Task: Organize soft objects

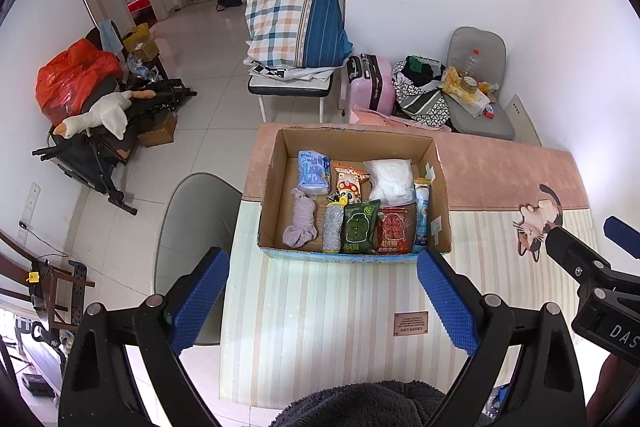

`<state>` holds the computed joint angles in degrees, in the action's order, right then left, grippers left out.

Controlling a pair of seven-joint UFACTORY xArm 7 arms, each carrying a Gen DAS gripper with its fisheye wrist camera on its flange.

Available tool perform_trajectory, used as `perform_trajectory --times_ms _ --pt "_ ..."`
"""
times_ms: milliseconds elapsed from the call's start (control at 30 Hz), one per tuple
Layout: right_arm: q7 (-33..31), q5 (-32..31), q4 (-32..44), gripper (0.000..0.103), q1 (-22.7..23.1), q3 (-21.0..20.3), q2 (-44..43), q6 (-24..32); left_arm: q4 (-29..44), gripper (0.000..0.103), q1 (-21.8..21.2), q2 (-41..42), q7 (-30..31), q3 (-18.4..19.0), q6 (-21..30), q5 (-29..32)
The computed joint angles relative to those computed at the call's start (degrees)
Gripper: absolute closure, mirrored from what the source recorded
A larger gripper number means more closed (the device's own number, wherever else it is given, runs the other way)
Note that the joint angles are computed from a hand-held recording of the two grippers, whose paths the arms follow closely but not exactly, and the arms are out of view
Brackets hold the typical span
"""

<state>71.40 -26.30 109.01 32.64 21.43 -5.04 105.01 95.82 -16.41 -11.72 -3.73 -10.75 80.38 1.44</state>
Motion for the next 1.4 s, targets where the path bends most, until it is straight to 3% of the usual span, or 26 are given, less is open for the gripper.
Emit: perform_trajectory --times_ms 1400 --pt "-0.57 -1.12 1.53 0.0 0.42 0.05 0.43 1.2 4.26 0.007 -0.59 2.84 0.03 0.25 0.68 0.51"
